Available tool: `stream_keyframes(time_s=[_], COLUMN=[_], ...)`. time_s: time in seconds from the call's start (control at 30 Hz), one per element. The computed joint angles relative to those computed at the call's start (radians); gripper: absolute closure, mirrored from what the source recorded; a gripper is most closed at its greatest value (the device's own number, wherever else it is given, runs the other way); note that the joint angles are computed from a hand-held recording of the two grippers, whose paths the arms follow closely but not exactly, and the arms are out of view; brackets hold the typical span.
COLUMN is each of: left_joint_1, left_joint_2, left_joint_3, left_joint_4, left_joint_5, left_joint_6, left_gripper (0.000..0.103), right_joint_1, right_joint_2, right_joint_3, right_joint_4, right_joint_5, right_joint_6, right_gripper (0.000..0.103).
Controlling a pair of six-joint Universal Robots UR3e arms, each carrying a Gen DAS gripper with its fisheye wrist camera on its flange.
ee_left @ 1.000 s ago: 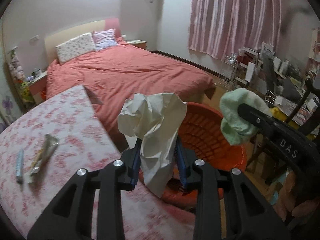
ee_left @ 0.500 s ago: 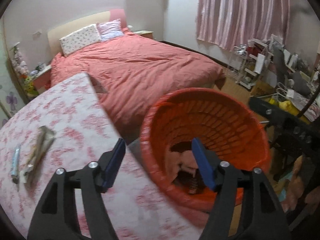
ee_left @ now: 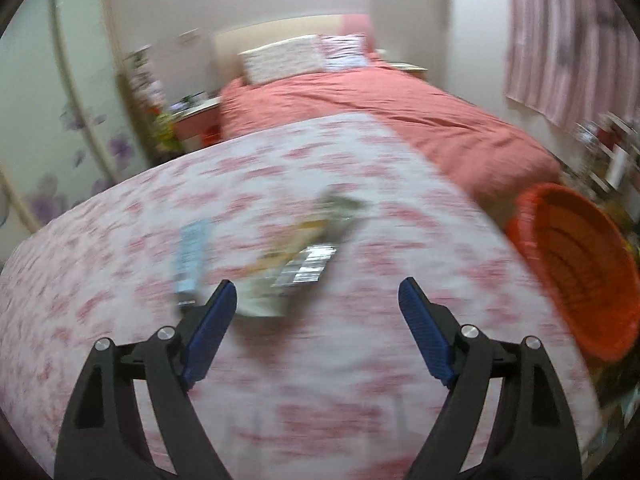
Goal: Collect trash
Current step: 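Move the left tool to the bed and grasp the light-blue tube, then grasp the yellow snack wrapper with the right tool and lift it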
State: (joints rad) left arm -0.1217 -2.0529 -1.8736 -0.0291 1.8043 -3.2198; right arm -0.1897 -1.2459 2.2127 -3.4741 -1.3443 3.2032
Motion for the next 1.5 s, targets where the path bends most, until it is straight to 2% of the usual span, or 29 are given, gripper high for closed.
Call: stream_keyframes(time_s=[0.1,0.23,0.4,0.47,0.53,0.7,0.83,1.03,1.2,1.33,1.5], left_joint_1=[0.109,0.23,0.263,0.26,0.253,0.252,0.272,0.401,0.533,0.592,0.616], left_joint_2=[0.023,0.021,-0.021,-0.047,-0.077,-0.123,-0.1,0.031,0.117,0.155,0.162], left_joint_3=[-0.067,-0.077,-0.02,0.015,0.062,0.136,0.089,-0.146,-0.308,-0.356,-0.365], left_joint_4=[0.043,0.03,-0.019,-0.039,-0.077,-0.118,-0.095,0.017,0.112,0.12,0.118], left_joint_5=[-0.005,-0.073,-0.115,-0.101,-0.094,-0.081,-0.05,-0.046,-0.114,-0.172,-0.206], left_joint_6=[0.011,0.002,-0.008,-0.008,-0.019,-0.021,0.003,0.094,0.17,0.186,0.192], left_gripper=[0.022,0.025,0.032,0.038,0.05,0.073,0.074,0.074,0.072,0.071,0.071], right_joint_1=[0.065,0.119,0.156,0.16,0.154,0.178,0.201,0.28,0.408,0.497,0.575], right_joint_2=[0.016,0.037,0.047,0.049,0.045,0.055,0.062,0.105,0.206,0.284,0.41], right_joint_3=[-0.028,-0.072,-0.096,-0.106,-0.102,-0.127,-0.149,-0.231,-0.409,-0.56,-0.807], right_joint_4=[0.018,0.062,0.092,0.107,0.114,0.139,0.157,0.205,0.306,0.386,0.531], right_joint_5=[-0.033,-0.047,-0.06,-0.062,-0.055,-0.068,-0.069,-0.072,-0.097,-0.125,-0.161], right_joint_6=[0.007,0.008,0.005,0.002,-0.002,0.02,0.03,0.047,0.09,0.128,0.229], right_gripper=[0.02,0.02,0.02,0.02,0.02,0.02,0.02,0.02,0.02,0.02,0.02])
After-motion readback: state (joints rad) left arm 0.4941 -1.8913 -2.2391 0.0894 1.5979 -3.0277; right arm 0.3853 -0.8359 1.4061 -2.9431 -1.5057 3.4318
